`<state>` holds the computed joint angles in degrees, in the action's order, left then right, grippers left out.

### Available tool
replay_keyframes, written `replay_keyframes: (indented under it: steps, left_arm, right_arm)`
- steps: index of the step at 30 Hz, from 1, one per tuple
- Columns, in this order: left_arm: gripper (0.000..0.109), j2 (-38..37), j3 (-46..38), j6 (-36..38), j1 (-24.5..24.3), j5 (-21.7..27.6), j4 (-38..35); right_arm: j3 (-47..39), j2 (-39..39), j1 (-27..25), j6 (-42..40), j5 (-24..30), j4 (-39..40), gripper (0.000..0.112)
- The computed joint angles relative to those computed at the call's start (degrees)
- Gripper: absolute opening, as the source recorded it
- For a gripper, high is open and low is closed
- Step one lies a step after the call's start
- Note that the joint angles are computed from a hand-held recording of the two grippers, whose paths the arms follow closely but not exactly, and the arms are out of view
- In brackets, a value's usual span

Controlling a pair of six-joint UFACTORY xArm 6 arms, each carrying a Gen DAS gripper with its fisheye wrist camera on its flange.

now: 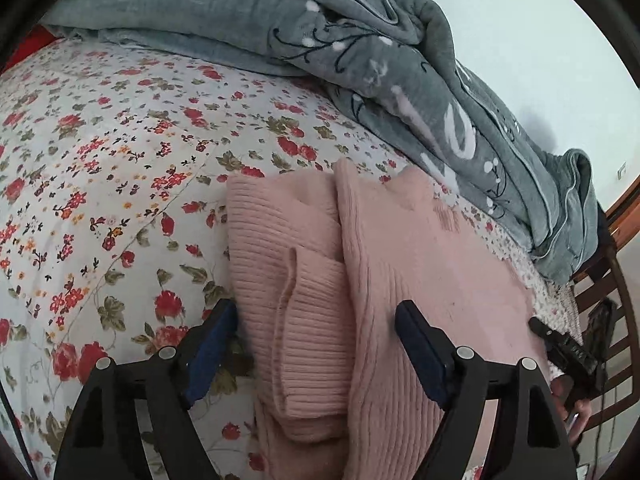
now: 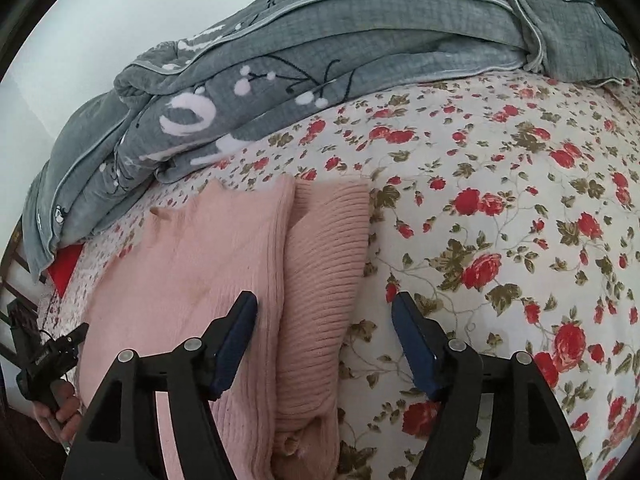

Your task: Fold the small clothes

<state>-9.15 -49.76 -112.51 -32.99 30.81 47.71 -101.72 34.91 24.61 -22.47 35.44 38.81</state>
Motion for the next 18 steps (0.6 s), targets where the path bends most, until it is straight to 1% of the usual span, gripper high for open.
replay_keyframes:
  steps: [1, 2, 4, 6, 8, 9, 10, 11, 12, 13, 15, 17, 18]
  left_arm:
    - [0.08, -0.6, 0.3, -0.9, -0.1, 0.5, 0.5]
    - [0.08, -1.3, 0.5, -2.1, -0.5, 2.1, 0.9]
    - [0.08, -3.2, 1.3, -5.2, -1.3, 4.7, 2.9]
    - [0.08, -4.5, 2.7, -6.1, -0.8, 3.5, 4.4]
    - [0.08, -4.1, 3.4, -5.0, 0.4, 1.1, 3.1]
    - [0.08, -3.5, 3.5, -4.5, 1.0, 0.1, 2.6]
    - [0.082, -3.0, 3.2, -4.0, 1.0, -0.1, 2.5]
    - [0.085, -2.2, 2.4, -3.1, 1.0, 0.0, 2.6]
    - [0.086, -1.4, 1.8, -2.1, 1.1, -0.7, 2.6]
    - [0.086, -0.7, 1.4, -1.2, 1.4, -2.1, 2.5]
    - [0.086, 0.7, 0.4, -0.4, 1.5, -3.4, 2.3]
    - [0.086, 1.9, -0.9, -0.7, 1.0, -3.0, 3.0]
    - [0.086, 2.6, -1.8, -0.1, 0.4, -1.4, 2.6]
  right_arm:
    - [0.2, -0.1, 0.2, 0.0, -0.6, -0.3, 0.071]
    - [0.2, -0.1, 0.3, -0.1, -0.7, -0.5, 0.071]
    - [0.4, -0.5, 0.3, -2.0, -0.1, 1.5, 0.071]
    - [0.1, -0.5, -0.1, -4.3, 1.4, 4.7, 0.071]
    - [-0.5, -0.2, -0.5, -6.2, 4.1, 7.6, 0.071]
    - [-0.8, 0.2, -0.3, -6.0, 4.5, 7.2, 0.071]
    - [-0.3, 0.1, 0.5, -5.4, 2.9, 4.9, 0.071]
    - [0.2, 0.0, 1.0, -5.4, 1.7, 3.5, 0.071]
    - [0.8, -0.3, 1.7, -5.4, 0.1, 1.8, 0.071]
    - [1.1, -0.4, 2.0, -5.6, -0.4, 1.4, 0.071]
    - [1.3, -0.3, 1.9, -6.8, -0.7, 2.7, 0.071]
    - [1.7, -0.4, 1.5, -8.2, -0.4, 4.6, 0.07]
    - [1.6, -0.3, 1.4, -8.7, -0.1, 5.4, 0.067]
